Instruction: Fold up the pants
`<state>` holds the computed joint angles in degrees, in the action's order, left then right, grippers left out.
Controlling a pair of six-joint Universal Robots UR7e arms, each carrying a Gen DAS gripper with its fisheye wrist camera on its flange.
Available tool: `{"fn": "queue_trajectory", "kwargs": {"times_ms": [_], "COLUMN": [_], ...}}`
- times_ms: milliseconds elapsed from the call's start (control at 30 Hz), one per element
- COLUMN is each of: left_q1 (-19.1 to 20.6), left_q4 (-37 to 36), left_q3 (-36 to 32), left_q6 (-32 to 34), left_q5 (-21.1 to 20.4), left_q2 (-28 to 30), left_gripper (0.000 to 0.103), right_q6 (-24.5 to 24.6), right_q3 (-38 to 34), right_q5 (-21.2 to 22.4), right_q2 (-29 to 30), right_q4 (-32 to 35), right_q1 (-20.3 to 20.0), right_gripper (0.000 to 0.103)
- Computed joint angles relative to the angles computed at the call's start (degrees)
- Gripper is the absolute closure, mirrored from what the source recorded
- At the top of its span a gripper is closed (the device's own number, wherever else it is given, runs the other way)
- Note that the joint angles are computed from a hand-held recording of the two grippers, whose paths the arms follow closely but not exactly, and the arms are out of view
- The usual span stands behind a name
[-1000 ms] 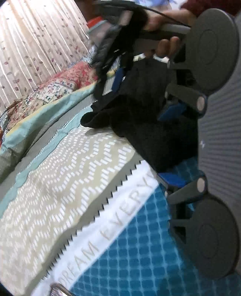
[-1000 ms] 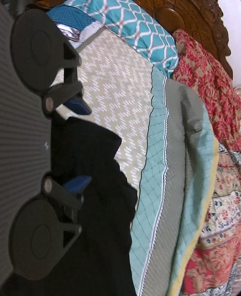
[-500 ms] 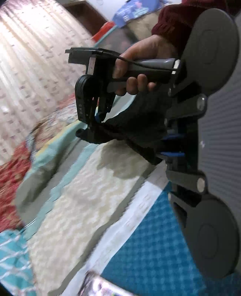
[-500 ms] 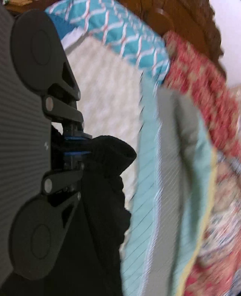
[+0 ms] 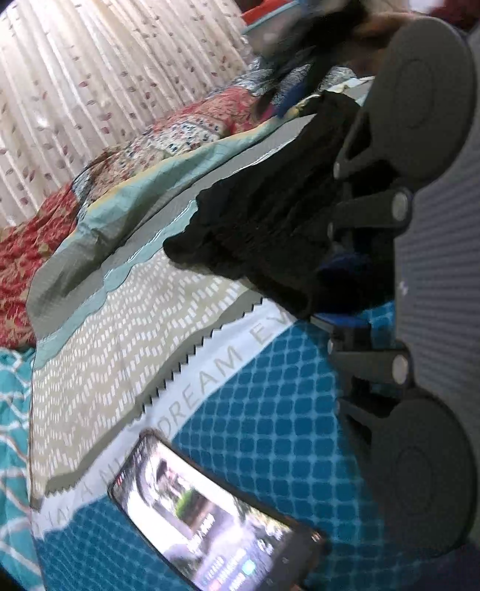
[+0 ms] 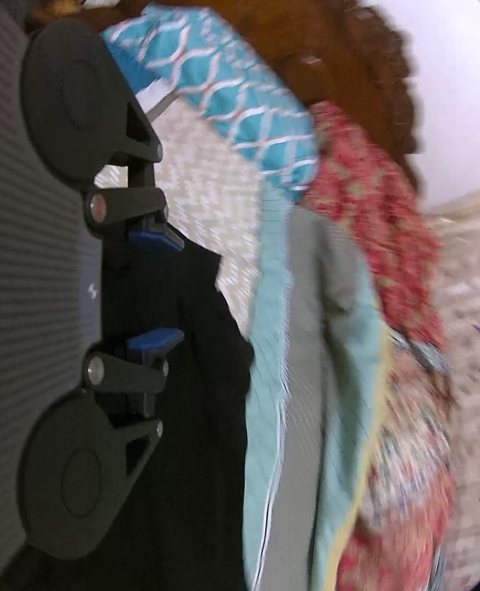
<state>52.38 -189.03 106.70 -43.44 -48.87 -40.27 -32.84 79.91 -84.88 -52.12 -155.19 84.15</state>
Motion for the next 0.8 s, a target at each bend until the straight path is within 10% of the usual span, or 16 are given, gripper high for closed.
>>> {"fn": "queue_trajectory", "kwargs": {"times_ms": [233,433,600,767,800], "left_q1": [-1.49,-4.54,-6.36,-6.50,-6.45], "left_q4": [2.07,5.29,10.30,21.88,24.32], "left_q3": [1.47,-0.73,-7.60,-18.41,-20.65], "left_q6": [-3.88,-3.40,1.66,4.97,5.23], "left_q5": [0.86,2.23,-0.89,-6.89,-7.78], "left_q2": [-0.96,-0.16,3.91,10.71,12.16], "left_gripper": [0.070,0.071,0.071,0.071,0.071], "right_q6": [5.33,-11.34,-27.39,-31.37,-31.26], "right_q3": [18.09,18.28,10.83,6.36,6.73], "right_q5": [-5.78,-19.18,-21.32,-19.47,-18.51], "right_q2": [-17.43,-16.72,-12.58,-11.02,-11.62], "right_q4": [-21.63,-43.86,-39.42,-32.95,-31.50], "right_q1": [-12.80,-18.39,-20.81,-22.33,-22.36], "right_gripper": [0.055,0.053,0.045,0.047,0.061]}}
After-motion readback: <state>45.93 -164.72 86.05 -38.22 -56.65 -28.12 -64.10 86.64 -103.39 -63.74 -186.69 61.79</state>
